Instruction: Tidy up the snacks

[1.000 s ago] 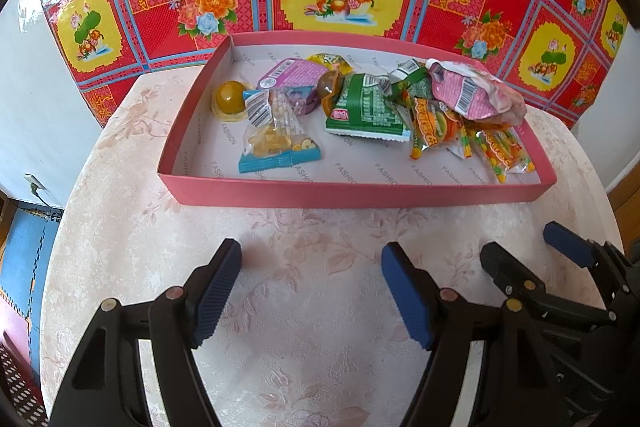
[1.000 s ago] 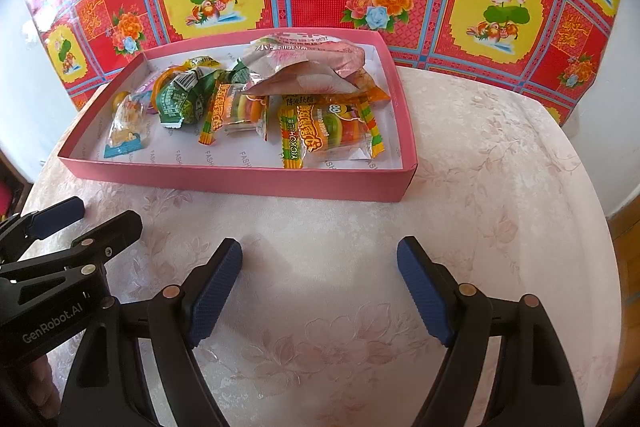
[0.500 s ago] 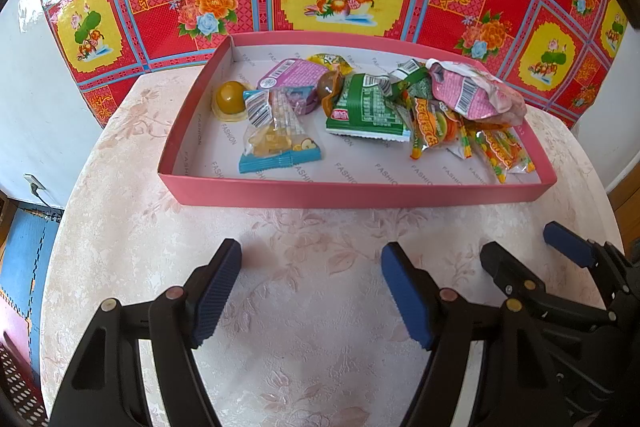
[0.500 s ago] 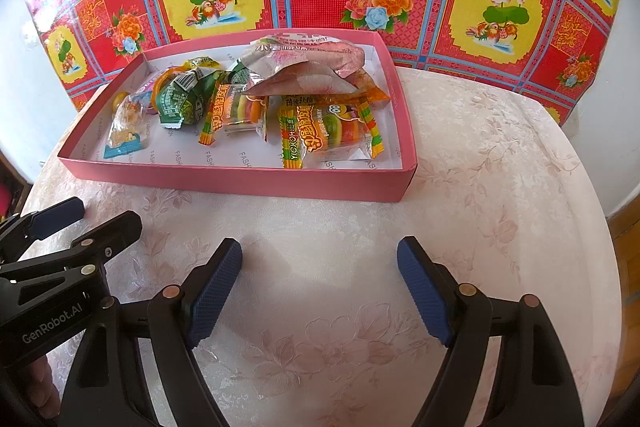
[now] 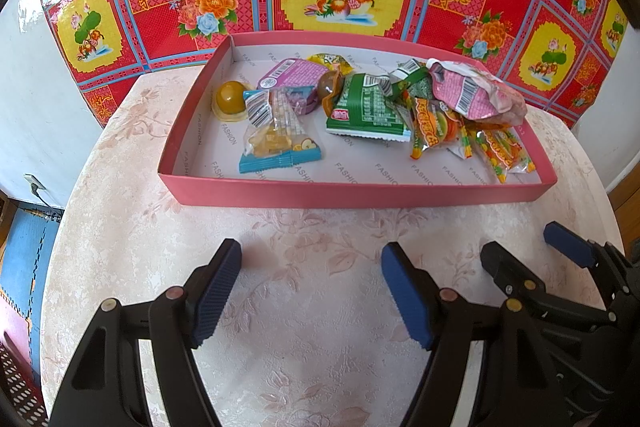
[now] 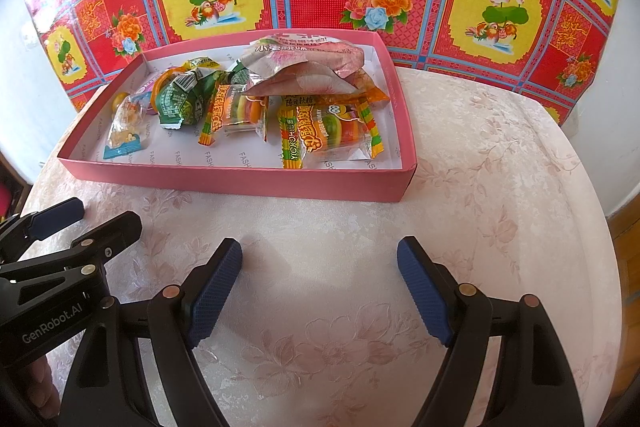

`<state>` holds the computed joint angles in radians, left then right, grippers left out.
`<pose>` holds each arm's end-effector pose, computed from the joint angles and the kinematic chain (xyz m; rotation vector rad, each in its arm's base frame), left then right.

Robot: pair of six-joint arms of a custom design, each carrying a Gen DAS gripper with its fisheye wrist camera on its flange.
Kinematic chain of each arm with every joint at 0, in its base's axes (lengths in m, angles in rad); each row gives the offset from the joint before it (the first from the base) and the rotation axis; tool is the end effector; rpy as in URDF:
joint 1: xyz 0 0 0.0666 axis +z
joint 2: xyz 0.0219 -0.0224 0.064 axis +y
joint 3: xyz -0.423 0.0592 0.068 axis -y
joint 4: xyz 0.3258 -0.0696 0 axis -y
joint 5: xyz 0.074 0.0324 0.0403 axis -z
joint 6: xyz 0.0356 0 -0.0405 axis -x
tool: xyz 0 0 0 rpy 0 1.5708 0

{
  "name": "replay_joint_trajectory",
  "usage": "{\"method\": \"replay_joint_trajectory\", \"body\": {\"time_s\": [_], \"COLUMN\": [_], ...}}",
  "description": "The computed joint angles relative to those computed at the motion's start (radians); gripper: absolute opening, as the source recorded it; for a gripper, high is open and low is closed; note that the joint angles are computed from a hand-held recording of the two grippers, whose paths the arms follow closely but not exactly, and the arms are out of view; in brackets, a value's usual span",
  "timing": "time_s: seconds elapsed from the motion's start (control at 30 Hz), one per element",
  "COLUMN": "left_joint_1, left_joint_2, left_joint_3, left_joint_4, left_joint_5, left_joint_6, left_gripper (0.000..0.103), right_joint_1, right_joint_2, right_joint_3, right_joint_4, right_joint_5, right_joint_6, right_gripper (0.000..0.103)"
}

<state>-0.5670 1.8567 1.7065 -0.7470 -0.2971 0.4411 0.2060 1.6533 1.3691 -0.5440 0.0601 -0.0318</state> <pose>0.5080 -0.3116 0.3839 0.0256 2.4168 -0.0919 0.5009 0.1021 0.3744 -0.1806 2.3906 0.0392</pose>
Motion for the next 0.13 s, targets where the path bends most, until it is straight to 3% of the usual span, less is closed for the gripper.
{"method": "replay_joint_trajectory", "body": {"time_s": [0.13], "left_joint_1": [0.000], "left_joint_2": [0.000], "left_joint_3": [0.001], "left_joint_4": [-0.001], "left_joint_5": [0.000], "left_joint_6": [-0.001], "left_gripper": [0.076], "right_joint_1": [0.000], "right_joint_2": [0.000], "right_joint_3": [-0.001], "right_joint_4": [0.001], "right_joint_5": [0.000], "right_joint_6": [0.001], "right_gripper": [0.082]}}
